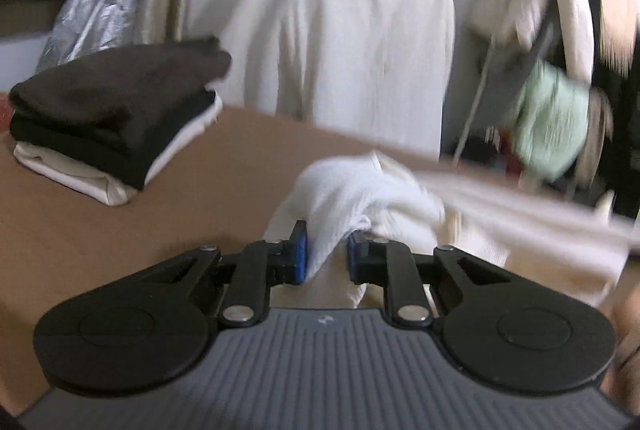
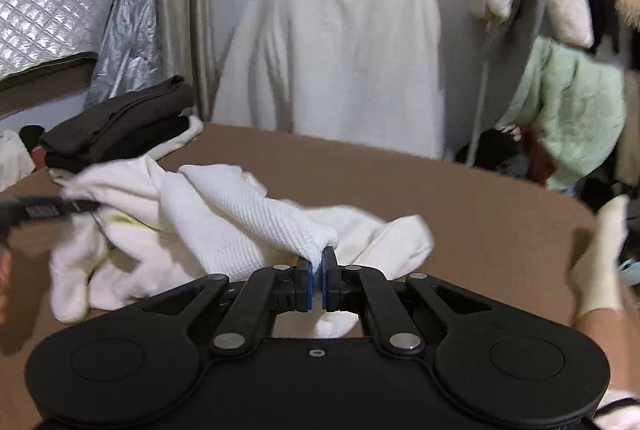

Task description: Fold clothes

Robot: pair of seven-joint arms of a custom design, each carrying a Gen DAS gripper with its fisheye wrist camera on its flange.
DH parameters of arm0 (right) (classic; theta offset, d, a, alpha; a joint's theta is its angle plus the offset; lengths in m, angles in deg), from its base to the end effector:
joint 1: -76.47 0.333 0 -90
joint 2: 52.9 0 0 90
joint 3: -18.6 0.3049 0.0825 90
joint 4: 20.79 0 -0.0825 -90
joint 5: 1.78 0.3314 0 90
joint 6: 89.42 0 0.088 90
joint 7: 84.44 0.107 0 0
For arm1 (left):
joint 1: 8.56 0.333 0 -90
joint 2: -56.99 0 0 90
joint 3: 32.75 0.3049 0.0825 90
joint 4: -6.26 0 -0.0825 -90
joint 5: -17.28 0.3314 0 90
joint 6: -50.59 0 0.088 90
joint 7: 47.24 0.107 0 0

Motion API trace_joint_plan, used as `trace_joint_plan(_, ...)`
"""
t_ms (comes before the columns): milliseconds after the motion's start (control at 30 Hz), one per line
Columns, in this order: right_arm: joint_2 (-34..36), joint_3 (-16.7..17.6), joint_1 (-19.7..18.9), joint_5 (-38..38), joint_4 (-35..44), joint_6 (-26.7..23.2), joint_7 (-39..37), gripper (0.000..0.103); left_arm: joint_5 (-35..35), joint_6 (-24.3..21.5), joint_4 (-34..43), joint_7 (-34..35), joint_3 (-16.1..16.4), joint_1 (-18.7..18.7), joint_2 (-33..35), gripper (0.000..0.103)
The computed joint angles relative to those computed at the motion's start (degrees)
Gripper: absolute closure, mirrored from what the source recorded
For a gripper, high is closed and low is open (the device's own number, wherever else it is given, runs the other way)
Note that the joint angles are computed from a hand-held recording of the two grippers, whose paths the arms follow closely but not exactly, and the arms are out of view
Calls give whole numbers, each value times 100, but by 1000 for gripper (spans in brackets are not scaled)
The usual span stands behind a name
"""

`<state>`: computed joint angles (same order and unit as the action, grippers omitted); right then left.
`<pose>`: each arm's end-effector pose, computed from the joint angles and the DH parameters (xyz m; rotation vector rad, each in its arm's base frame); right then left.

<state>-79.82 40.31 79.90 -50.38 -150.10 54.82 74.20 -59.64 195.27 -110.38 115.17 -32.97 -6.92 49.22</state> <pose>0.3671 0.2142 0.6105 -1.4573 1.7709 -1.0816 0.5119 0.0223 0.5746 -1.3942 1.9154 -1.4984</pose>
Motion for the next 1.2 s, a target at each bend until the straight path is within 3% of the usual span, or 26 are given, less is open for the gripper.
trace_joint_plan(133, 99, 40, 80, 215, 169, -686, -228, 99, 294, -334, 452, -891, 124, 233, 348, 87)
trace_joint_plan(300, 502, -176, 460, 762, 175, -1099, -569, 99, 1678, 217, 447, -1638, -116, 379, 719, 94)
trace_joint_plan(333, 589, -87, 488, 621, 227, -1334, -566, 99, 1907, 433, 404, -1606, -187, 360, 743, 94)
trace_joint_plan(433, 723, 105, 649, 149, 322, -1953, -457, 99, 2298, 1886, 0, -696, -461, 115, 696, 93)
trace_joint_plan(500, 739, 22, 788, 69, 359, -2060, -456, 99, 2532, 1840, -75, -888, -443, 82, 695, 94)
trace_joint_plan(633, 385, -718, 1166, 910, 72, -1057, -1078, 95, 2399, 1330, -40, -900, -341, 106, 597, 90)
trace_joint_plan(700, 121, -940, 1195, 1277, -205, -226, -1227, 88, 2266, 892, 86, -994, -257, 145, 566, 79)
trace_joint_plan(767, 50, -889, 1089, 1365, -269, 283, -1170, 86, 1985, 520, 170, -1005, -180, 193, 523, 61)
trace_joint_plan(833, 317, -707, 941, 1387, -81, 403, -1267, 68, 1826, 543, 148, -895, -192, 183, 500, 55)
trace_joint_plan(867, 475, -611, 868, 1394, 33, 439, -1329, 63, 1816, 608, 126, -828, -206, 168, 507, 55)
trace_joint_plan(967, 1053, -345, 646, 1097, 415, 486, -1389, 60, 1945, 492, 121, -737, -207, 169, 541, 58)
trace_joint_plan(1033, 1412, -397, 690, 978, 657, 430, -1410, 60, 2297, 408, 124, -760, -242, 163, 563, 59)
trace_joint_plan(1133, 1871, -598, 847, 858, 948, 506, -1413, 59, 2348, 646, 51, -529, -318, 90, 610, 59)
trace_joint_plan(1200, 2117, -727, 960, 736, 1135, 534, -1431, 46, 2326, 698, 89, -533, -341, 76, 704, 59)
